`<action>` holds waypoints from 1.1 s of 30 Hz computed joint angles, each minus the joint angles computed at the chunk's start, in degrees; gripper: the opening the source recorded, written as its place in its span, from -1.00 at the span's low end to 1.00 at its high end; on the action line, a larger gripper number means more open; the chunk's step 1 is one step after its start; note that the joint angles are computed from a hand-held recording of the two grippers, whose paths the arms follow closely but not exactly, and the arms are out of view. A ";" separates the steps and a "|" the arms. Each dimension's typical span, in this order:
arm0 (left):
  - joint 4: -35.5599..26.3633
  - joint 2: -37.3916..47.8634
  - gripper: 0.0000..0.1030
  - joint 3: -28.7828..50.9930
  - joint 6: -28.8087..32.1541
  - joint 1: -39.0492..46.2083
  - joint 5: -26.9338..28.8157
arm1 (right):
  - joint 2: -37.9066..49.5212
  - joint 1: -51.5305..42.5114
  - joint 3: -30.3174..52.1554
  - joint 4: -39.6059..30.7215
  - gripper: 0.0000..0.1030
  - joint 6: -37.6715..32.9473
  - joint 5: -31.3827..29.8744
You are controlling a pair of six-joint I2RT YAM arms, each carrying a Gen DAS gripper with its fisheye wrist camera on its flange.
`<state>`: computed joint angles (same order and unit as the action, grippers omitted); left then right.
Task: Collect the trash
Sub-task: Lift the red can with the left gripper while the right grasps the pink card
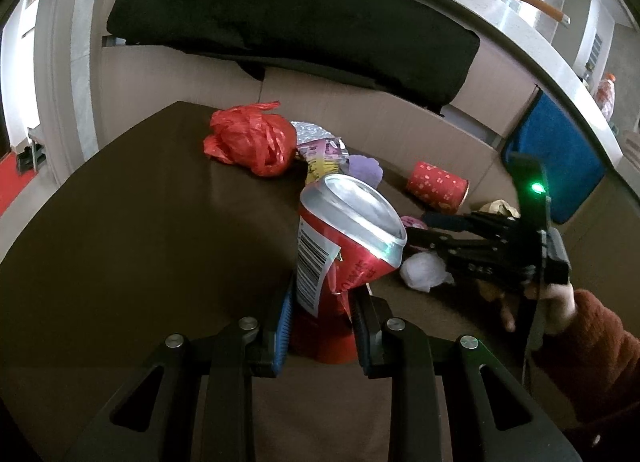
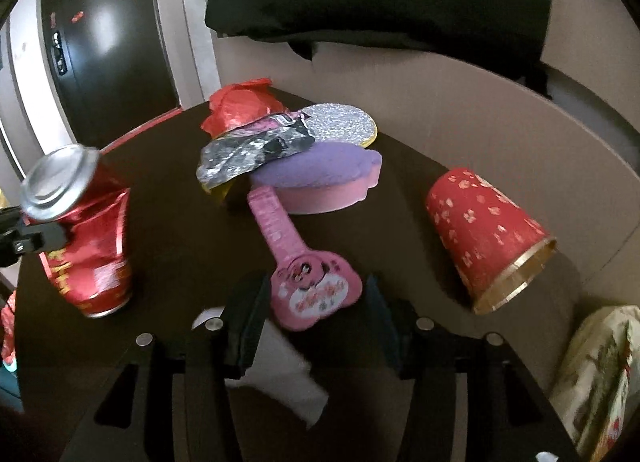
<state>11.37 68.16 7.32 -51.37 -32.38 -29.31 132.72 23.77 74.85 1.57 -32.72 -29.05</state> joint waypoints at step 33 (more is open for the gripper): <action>-16.00 5.43 -0.46 17.33 -3.72 -12.97 -21.59 | -25.94 -14.02 -25.48 7.94 -0.17 2.76 -9.46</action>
